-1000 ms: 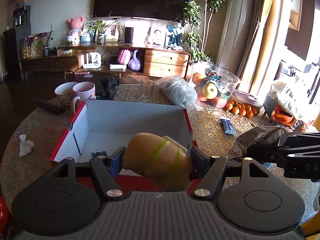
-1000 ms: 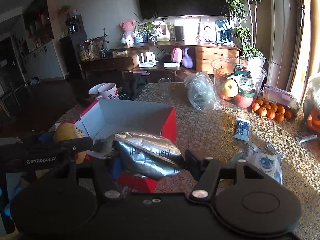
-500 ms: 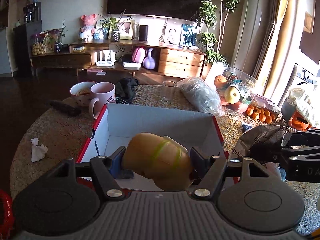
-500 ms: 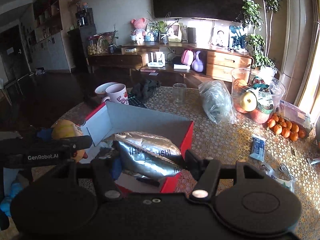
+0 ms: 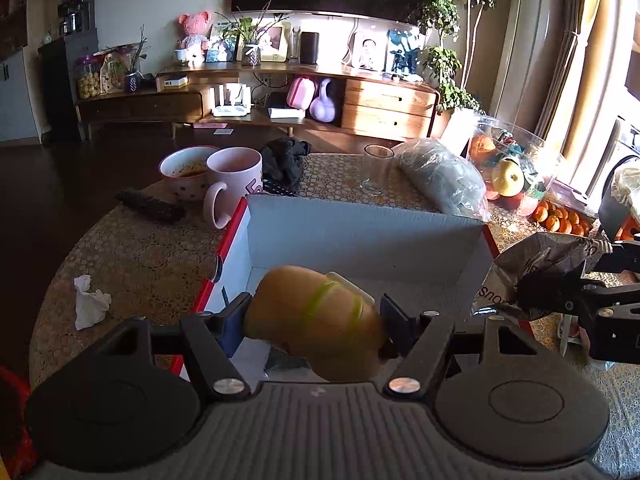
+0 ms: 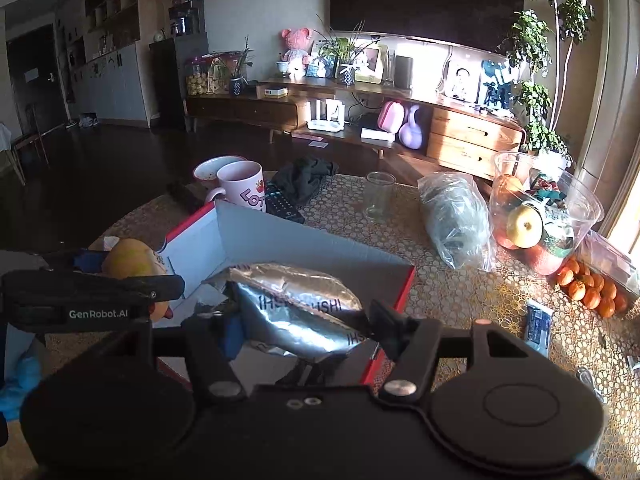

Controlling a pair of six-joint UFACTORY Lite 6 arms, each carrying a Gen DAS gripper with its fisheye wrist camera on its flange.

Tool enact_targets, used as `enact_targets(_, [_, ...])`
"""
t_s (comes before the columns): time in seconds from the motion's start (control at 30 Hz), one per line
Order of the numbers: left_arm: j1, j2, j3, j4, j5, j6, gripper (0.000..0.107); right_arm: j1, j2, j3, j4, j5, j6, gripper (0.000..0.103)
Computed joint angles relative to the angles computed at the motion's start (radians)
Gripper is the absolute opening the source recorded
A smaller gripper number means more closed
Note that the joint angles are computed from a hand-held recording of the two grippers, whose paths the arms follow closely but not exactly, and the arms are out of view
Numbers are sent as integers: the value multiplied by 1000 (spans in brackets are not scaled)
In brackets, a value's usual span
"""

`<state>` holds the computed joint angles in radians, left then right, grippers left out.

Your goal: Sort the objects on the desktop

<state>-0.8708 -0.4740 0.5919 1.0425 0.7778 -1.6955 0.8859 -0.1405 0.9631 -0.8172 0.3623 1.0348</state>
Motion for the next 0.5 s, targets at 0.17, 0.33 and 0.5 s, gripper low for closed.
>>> enact_targets(0.17, [107,56,9,3,-91,56,69,9,79,40,-27,-12,-11,63])
enact_targets(0.33, [190,131,34,5,-173,87,70,12,150,84,-36,-10,-50,63])
enact_targets(0.5, [239,177,32,29,-231,98,70,11,211,121,-43,-21,-53,63])
